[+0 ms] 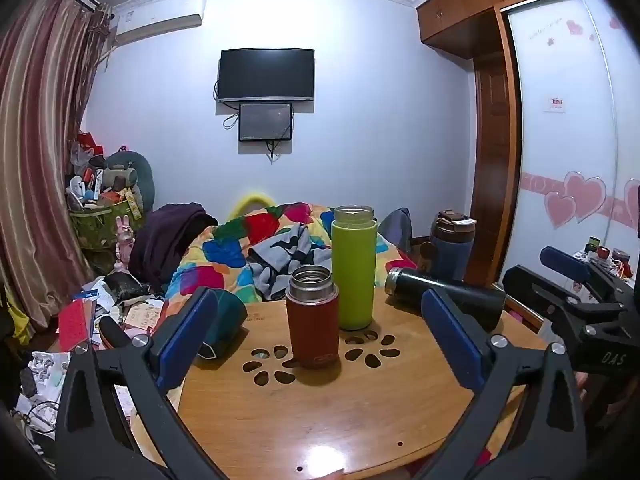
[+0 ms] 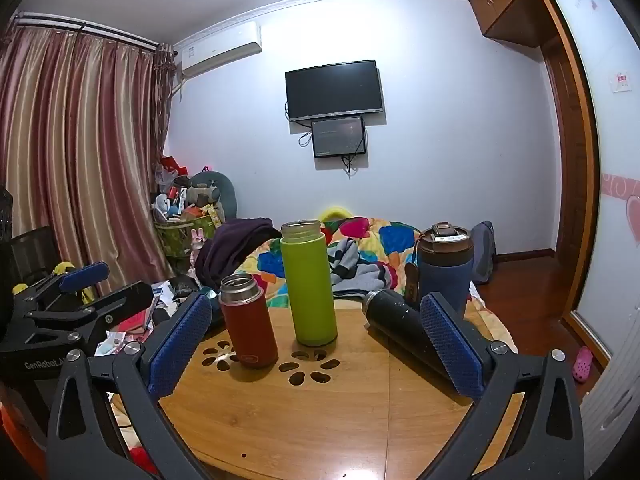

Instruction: Flip cup upside down

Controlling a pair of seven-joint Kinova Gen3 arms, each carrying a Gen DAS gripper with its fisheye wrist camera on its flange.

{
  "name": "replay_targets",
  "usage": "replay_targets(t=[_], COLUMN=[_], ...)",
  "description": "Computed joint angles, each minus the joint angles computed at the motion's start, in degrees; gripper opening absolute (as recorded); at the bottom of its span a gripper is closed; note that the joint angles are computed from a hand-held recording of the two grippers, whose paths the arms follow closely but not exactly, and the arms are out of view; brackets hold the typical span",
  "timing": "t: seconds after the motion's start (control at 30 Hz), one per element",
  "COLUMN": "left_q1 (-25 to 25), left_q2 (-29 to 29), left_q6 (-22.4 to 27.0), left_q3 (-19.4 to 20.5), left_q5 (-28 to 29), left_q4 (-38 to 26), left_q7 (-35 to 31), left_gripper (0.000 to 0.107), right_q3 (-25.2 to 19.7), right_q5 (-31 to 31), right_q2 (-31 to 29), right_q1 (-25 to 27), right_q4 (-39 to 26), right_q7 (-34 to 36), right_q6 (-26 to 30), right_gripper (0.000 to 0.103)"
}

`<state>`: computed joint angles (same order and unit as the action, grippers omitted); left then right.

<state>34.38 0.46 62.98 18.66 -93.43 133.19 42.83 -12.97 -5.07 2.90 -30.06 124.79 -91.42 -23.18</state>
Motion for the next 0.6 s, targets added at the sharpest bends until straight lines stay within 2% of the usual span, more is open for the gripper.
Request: replay_targets(t=[0.13, 0.23, 0.6], left_q1=[-0.82, -0.44, -0.11], left_q2=[-1.62, -0.66, -0.13], left_q6=[-3.12, -1.15, -0.55], left_q3=[-0.41, 0.22, 0.01], left_q5=[-0.45, 0.8, -0.6], left_q4=[0.57, -0.62, 0.43], left_q7=[-0.45, -1.72, 0.3], left_gripper=[0.103, 0.103, 0.103], right_q3=[0.03, 0.04, 0.0], right_q5=[0.38, 0.33, 0.11], right_q2=[0.03, -0.03, -0.02], right_q1=[0.05, 0.02, -0.06], right_q4=[-0.02, -0.06, -0.1], right_q7=[-0.16, 0.02, 0.19], right_q6=[-0.12, -0.08, -0.17], right_gripper=[0.103, 0.103, 0.103])
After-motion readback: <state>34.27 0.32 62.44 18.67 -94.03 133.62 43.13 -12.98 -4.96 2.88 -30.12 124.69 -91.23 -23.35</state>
